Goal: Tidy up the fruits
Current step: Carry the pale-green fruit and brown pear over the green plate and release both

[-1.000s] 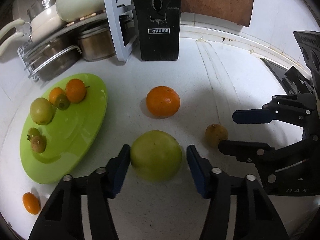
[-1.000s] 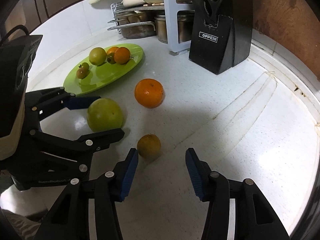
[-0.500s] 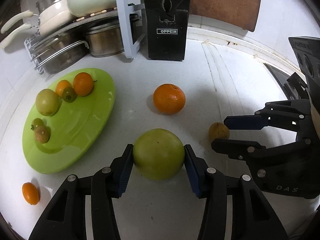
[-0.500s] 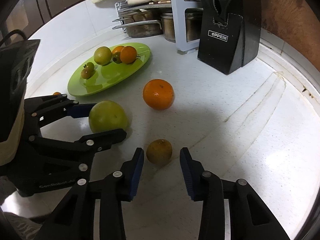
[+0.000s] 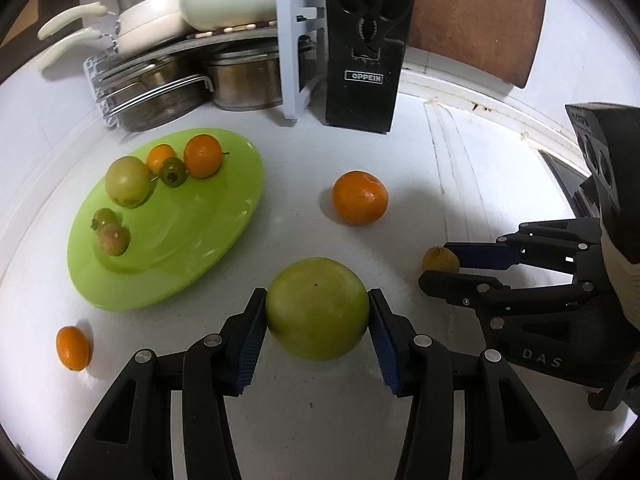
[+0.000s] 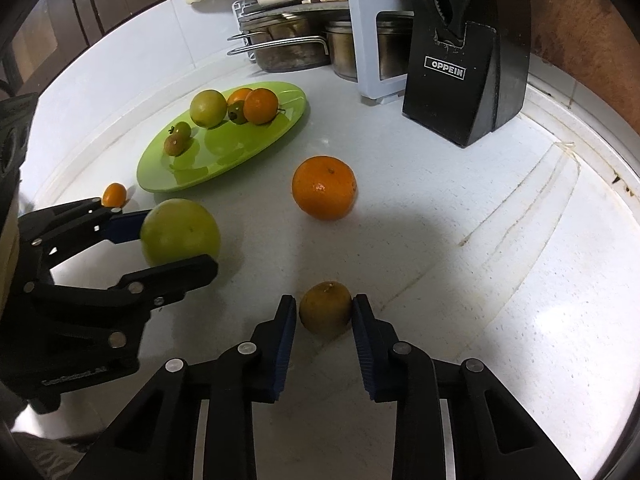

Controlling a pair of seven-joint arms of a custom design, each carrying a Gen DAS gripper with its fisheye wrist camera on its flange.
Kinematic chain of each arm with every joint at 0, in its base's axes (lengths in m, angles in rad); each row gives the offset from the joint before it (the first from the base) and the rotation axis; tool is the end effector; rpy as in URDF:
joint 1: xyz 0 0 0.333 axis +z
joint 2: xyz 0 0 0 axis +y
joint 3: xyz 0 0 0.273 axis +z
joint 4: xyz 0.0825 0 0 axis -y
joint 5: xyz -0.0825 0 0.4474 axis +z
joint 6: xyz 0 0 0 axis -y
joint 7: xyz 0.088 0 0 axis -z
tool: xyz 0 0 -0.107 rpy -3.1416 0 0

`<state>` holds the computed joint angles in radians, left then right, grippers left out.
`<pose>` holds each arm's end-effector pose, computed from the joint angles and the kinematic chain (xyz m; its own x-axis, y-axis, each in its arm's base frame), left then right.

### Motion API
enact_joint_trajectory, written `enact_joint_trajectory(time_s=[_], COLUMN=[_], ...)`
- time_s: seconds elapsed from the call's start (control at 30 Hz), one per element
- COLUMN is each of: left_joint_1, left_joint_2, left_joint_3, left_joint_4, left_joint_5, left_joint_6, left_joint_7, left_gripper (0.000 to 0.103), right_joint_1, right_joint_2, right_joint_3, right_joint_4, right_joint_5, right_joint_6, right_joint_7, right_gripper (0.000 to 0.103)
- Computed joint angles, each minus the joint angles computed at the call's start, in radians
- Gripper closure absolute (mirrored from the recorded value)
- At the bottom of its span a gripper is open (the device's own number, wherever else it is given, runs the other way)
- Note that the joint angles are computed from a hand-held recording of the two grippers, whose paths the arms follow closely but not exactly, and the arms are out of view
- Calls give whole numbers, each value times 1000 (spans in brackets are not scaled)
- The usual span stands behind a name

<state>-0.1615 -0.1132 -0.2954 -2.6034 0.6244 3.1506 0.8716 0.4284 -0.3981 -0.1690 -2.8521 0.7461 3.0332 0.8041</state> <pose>0.4357 -0.2686 0.2630 -0.3884 -0.9213 0.0168 -0.7353 0.2988 -0.6083 0.4309 0.0715 0.2636 0.3256 -0.9388 -0.1120 -0.7959 -0.2082 -0.5685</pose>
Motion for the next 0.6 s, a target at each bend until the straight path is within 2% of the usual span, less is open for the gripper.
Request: enact_joint_trajectory(time_s=[0.07, 0.17, 0.4, 0.6], left_joint_1=[32, 43, -4, -8], left_joint_2=[-17, -43, -135, -242], left_joint_3=[-26, -33, 0, -8], left_joint_4=[-9, -30, -113, -197], left_joint_5=[40, 52, -47, -126], left_joint_6=[-1, 4, 25, 46], left_joint_7=[-49, -79, -40, -15], left_gripper=[54, 54, 54, 54], right_joint_1=[-3, -6, 12, 17], right_joint_2=[-2, -18, -93, -172], right_joint_3=[5, 16, 11, 31], right_joint_4=[-1, -16, -64, -114], right_joint_5=[-4, -16, -39, -90], right_joint_6=[-3, 7, 21, 39], right_joint_7=[2, 10, 31, 98], right_gripper=[75, 75, 75, 75])
